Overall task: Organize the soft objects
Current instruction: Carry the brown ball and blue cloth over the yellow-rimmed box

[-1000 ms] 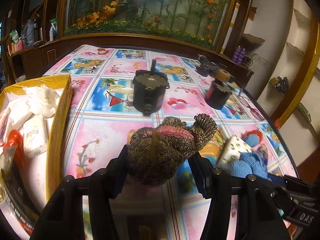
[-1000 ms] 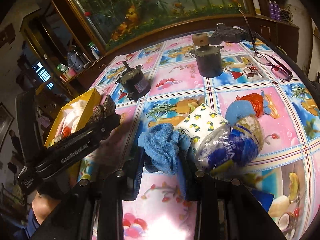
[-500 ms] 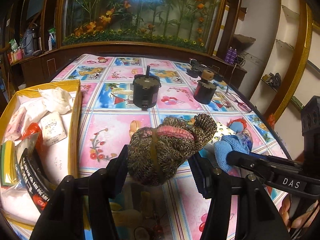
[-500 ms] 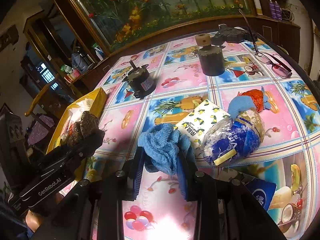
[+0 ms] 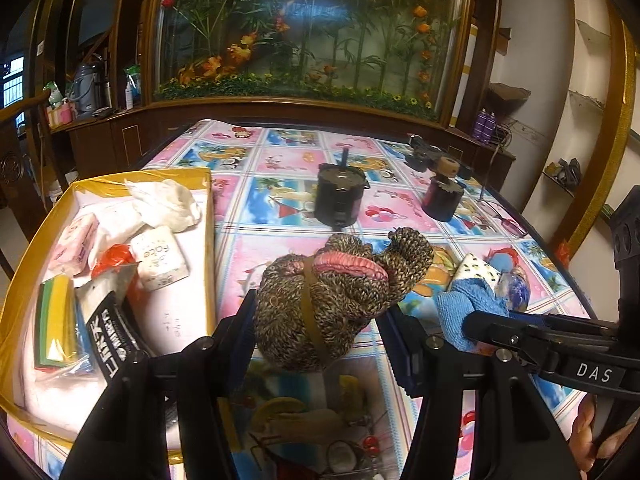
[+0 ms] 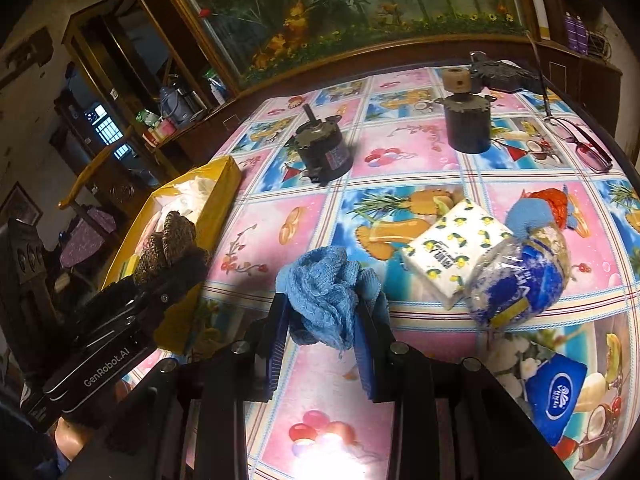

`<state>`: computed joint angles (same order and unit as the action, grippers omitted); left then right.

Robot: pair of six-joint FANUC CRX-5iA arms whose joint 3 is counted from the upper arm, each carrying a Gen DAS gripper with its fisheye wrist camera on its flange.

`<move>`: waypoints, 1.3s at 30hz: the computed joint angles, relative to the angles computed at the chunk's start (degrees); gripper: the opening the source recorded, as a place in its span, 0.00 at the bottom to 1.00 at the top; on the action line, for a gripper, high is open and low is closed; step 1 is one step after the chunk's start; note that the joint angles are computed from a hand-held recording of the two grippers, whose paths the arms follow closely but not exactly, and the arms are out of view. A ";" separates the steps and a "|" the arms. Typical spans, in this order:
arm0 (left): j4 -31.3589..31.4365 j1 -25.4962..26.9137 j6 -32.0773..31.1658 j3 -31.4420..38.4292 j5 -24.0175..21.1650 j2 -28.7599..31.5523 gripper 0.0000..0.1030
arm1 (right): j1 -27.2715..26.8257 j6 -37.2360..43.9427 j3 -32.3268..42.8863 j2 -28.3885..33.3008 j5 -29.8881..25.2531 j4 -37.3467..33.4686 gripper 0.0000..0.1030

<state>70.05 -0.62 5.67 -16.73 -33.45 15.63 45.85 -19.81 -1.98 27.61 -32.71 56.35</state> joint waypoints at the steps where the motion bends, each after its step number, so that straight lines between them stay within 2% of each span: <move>1: 0.49 0.11 -0.29 -0.07 0.25 -0.02 0.55 | 0.13 1.02 0.83 0.42 -0.26 -0.65 0.32; 14: 5.00 2.15 -1.87 -0.04 0.86 0.51 0.55 | 1.32 13.83 11.28 5.53 -3.44 -9.11 0.32; 27: 7.11 5.26 0.15 1.83 -0.26 2.13 0.55 | 2.18 26.95 24.70 12.15 -8.02 -16.68 0.32; 34: 8.11 8.43 3.50 4.37 1.17 4.25 0.55 | 2.18 37.69 38.65 18.87 -12.39 -23.04 0.32; 39: 4.85 11.37 9.83 7.94 3.16 6.93 0.55 | 1.80 47.83 58.19 28.59 -19.51 -28.63 0.32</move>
<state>74.91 10.75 15.50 -8.79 -30.29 22.56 47.65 28.03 56.20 56.20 -52.22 27.72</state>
